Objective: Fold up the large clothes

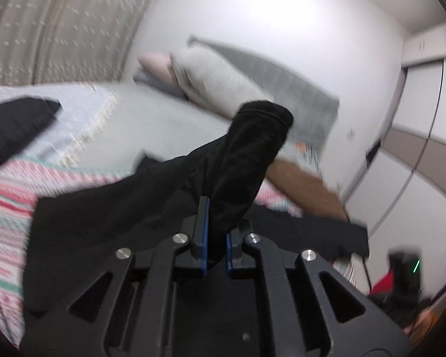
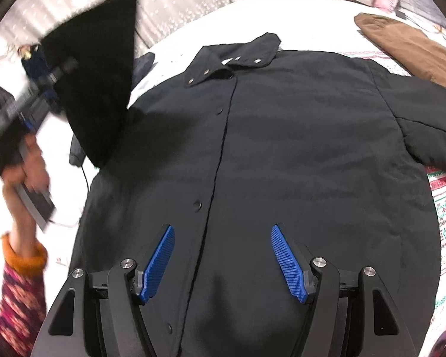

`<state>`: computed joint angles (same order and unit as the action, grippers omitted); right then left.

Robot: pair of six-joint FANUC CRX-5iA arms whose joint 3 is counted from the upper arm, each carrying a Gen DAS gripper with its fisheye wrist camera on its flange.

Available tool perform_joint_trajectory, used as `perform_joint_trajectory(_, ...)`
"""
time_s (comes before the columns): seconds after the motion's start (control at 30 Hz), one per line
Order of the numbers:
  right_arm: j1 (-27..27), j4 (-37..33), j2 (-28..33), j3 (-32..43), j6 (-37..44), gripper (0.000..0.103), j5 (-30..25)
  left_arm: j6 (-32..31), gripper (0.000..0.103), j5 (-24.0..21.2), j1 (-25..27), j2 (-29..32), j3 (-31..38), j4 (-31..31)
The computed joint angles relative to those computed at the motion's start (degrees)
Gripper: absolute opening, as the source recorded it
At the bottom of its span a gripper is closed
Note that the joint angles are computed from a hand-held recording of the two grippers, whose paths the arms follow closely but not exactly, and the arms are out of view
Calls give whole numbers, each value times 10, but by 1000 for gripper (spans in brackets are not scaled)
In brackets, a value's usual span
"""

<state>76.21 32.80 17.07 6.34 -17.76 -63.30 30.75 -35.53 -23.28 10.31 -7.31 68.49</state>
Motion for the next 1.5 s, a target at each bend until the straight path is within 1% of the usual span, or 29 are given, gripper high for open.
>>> perform_joint_trajectory(0.03, -3, 5, -6, -9, -11, 69, 5, 26, 16, -17, -4, 8, 12, -45)
perform_joint_trajectory(0.07, -5, 10, -10, -18, -21, 69, 9, 61, 25, -49, -1, 24, 41, -113)
perform_joint_trajectory(0.1, -7, 12, -13, -23, -27, 69, 11, 93, 30, -83, 0, 39, 71, -179)
perform_joint_trajectory(0.13, -10, 14, -17, -31, -36, 69, 14, 105, 41, -109, -1, 43, 83, -223)
perform_joint_trajectory(0.17, -13, 15, -22, -40, -46, 69, 21, 104, 48, -120, -1, 44, 86, -242)
perform_joint_trajectory(0.23, -18, 16, -32, -58, -61, 69, 41, 75, 55, -124, 1, 28, 65, -247)
perform_joint_trajectory(0.3, -28, 7, -38, -68, -63, 69, 61, 67, 60, -130, 12, 17, 58, -247)
perform_joint_trajectory(0.4, -48, -7, -37, -75, -50, 69, 93, 72, 63, -117, 39, 8, 53, -253)
perform_joint_trajectory(0.5, -80, -4, -30, -91, -56, 69, 151, 92, 63, -101, 73, 13, 66, -262)
perform_joint_trajectory(0.57, -104, -3, -11, -87, -57, 69, 183, 122, 63, -63, 92, 15, 73, -291)
perform_joint_trajectory(0.63, -123, -2, 15, -71, -43, 68, 196, 188, 62, -14, 103, 20, 84, -347)
perform_joint_trajectory(0.67, -131, -1, 24, -67, -36, 67, 207, 208, 59, 1, 110, 25, 88, -353)
perform_joint_trajectory(0.7, -140, 12, 33, -69, -42, 58, 229, 218, 56, 10, 115, 29, 89, -351)
perform_joint_trajectory(0.73, -151, 42, 43, -75, -64, 46, 254, 229, 52, 13, 120, 35, 92, -353)
perform_joint_trajectory(0.77, -158, 52, 54, -65, -69, 23, 257, 239, 48, 11, 124, 42, 100, -360)
perform_joint_trajectory(0.83, -162, 48, 75, -27, -52, 16, 222, 234, 42, 8, 124, 55, 107, -357)
perform_joint_trajectory(0.9, -155, 97, 88, 4, -34, 11, 172, 209, 41, 12, 120, 62, 100, -333)
perform_joint_trajectory(0.97, -152, 173, 83, 1, -48, 11, 154, 174, 41, 19, 113, 67, 84, -296)
perform_joint_trajectory(1.0, -150, 188, 84, 5, -42, 11, 136, 171, 41, 21, 108, 70, 81, -297)
perform_joint_trajectory(1.07, -146, 173, 94, 28, -4, 12, 87, 196, 41, 17, 99, 81, 90, -342)
perform_joint_trajectory(1.1, -146, 159, 96, 33, 8, 14, 78, 220, 41, 9, 95, 91, 102, -381)
perform_joint_trajectory(1.13, -150, 124, 102, 42, 31, 17, 69, 245, 41, 6, 90, 95, 111, -421)
perform_joint_trajectory(1.2, -150, 71, 117, 63, 61, 22, 38, 264, 41, 5, 85, 98, 119, -451)
perform_joint_trajectory(1.23, -149, 51, 129, 73, 80, 27, 10, 267, 42, 2, 84, 98, 121, -454)
perform_joint_trajectory(1.27, -146, 56, 130, 59, 84, 37, 7, 266, 44, 1, 83, 98, 121, -454)
perform_joint_trajectory(1.33, -138, 120, 114, -2, 42, 40, 35, 262, 49, -7, 82, 99, 123, -456)
perform_joint_trajectory(1.4, -134, 139, 99, -33, 1, 41, 52, 268, 55, -13, 80, 102, 130, -470)
perform_joint_trajectory(1.47, -123, 128, 97, -26, -4, 44, 17, 271, 70, -23, 76, 105, 139, -484)
perform_joint_trajectory(1.5, -119, 117, 101, -14, 8, 45, -7, 276, 73, -31, 73, 108, 147, -495)
